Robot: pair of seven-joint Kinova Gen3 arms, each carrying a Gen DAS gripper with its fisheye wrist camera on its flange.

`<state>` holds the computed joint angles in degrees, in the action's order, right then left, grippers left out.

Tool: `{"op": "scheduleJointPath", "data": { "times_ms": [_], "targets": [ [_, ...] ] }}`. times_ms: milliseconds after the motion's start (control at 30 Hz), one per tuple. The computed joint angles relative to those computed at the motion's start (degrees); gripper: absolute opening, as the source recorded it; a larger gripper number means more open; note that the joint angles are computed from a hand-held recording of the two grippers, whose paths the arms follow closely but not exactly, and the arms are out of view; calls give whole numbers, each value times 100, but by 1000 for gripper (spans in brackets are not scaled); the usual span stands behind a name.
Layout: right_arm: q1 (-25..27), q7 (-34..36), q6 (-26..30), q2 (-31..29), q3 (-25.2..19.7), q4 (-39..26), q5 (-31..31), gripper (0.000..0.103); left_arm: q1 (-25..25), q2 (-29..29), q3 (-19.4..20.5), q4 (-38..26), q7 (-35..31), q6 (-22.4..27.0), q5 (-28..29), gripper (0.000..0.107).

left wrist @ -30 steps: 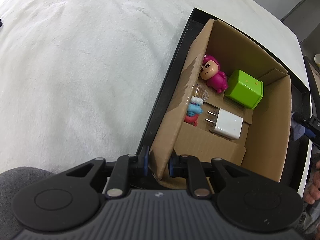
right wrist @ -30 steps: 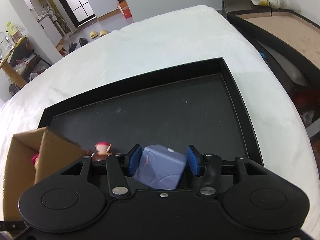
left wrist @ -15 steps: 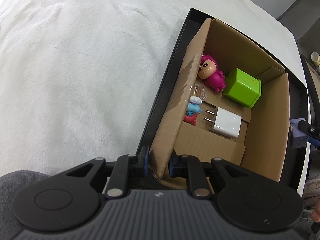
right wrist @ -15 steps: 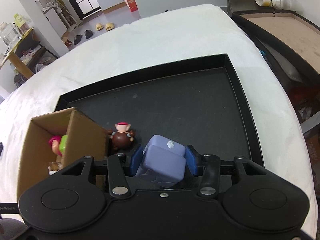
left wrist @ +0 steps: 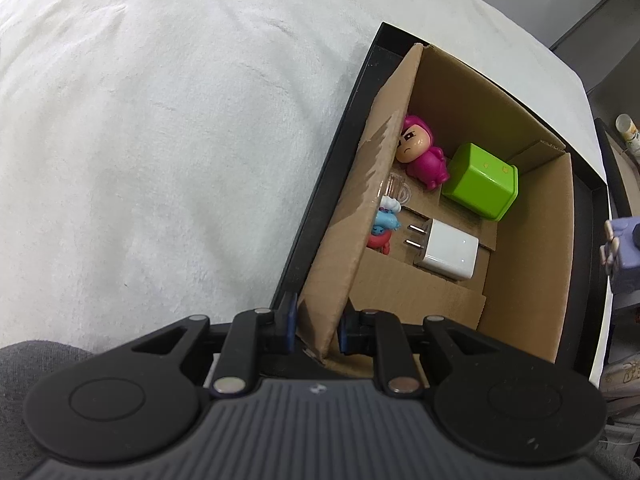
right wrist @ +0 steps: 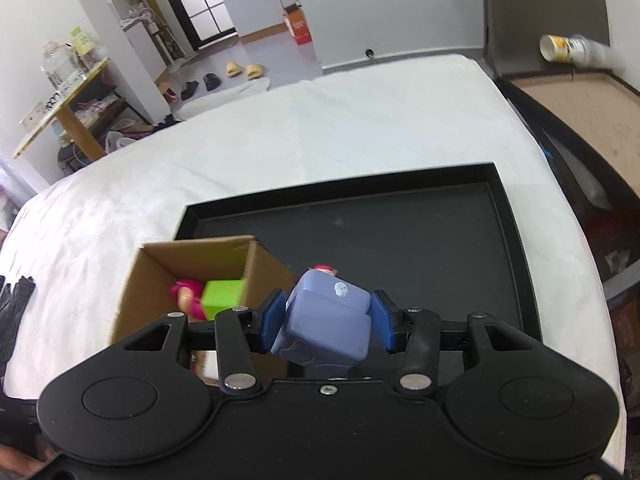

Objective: Organize rigid objects
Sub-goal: 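Lift the lavender block and carry it over the box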

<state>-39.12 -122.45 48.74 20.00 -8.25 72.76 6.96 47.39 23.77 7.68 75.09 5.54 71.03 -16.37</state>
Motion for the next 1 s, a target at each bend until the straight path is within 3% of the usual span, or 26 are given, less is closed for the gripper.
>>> {"op": "scheduleJointPath", "data": {
  "times_ms": [433,1000],
  "targets": [
    [-335,248,220,229,-76,-692,52,46,-71,-161,32,278,76,-286,5,20],
    [-870,761,1088,1054,-21,-1860,-199,46,-172,-372,94,641,107,-680,16,21]
  ]
}}
